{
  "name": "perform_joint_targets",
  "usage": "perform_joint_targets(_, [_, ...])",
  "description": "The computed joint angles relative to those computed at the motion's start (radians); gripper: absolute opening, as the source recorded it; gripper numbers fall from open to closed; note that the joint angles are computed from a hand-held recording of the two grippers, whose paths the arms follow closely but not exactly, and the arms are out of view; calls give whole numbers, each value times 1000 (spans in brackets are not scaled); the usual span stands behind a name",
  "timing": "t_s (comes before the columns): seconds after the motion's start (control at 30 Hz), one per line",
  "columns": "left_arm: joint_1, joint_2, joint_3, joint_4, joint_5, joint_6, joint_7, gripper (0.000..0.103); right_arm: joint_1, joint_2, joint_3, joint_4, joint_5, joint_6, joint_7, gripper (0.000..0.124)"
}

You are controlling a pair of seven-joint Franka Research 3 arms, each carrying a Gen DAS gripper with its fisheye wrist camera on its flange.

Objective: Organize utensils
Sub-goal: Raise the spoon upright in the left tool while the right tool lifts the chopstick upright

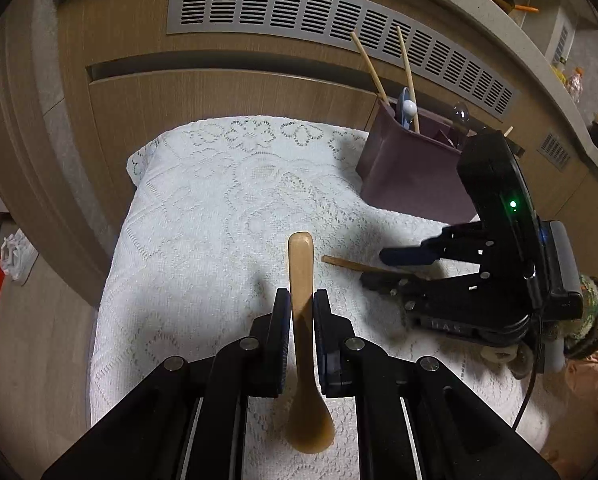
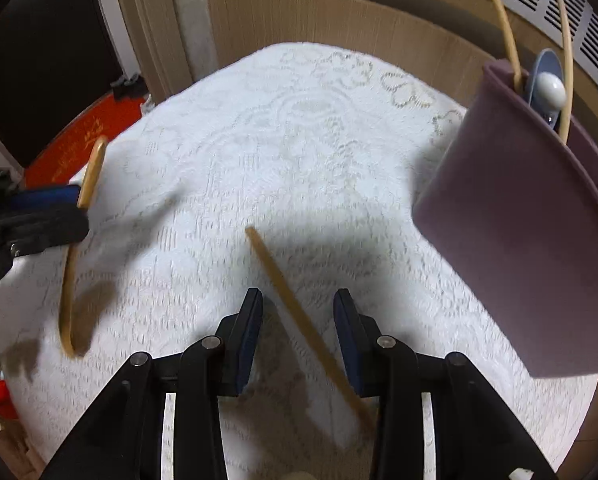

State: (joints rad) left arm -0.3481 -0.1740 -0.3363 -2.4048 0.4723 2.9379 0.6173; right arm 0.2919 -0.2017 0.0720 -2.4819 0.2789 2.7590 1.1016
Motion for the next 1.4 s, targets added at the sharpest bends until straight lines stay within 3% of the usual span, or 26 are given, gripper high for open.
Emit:
perform_joint_targets(0.07, [0,-1,-2,0,3,4,0,12,-15,-16,7,-3,-30,-27,36,11])
perform_joint_targets(0.13, [-1,2,-4,4,9,7,-1,12,-10,-35,1,-15,-17,-38,35,5])
perform_joint_targets(0.2, [-5,3,-4,5,7,11,2,12,-34,-83,10,-64,-43,-17,91,5])
perform_joint_targets(0.37, [-17,3,-15,21,12,1,8,12,-12,-226,-75,-163,103,-28,31,5])
perform_joint_targets(0.6, [-24,-13,-54,57,80,-12,-47,12,-75,-459,-84,-296,115,-25,50,5])
perform_joint_targets(0.97, [-37,0,-88,162,200,-33,-110,12,-99,-726,-152,-374,168,-32,51,5])
perform_joint_targets(1.2, [-22,63,-90,365,362,-42,-145,12,-48,-735,-180,-302,222,79,18,5])
perform_joint_targets(1.4, [-57,174,-47,603,501,-79,-175,12,8,-631,-207,-147,231,283,-19,5])
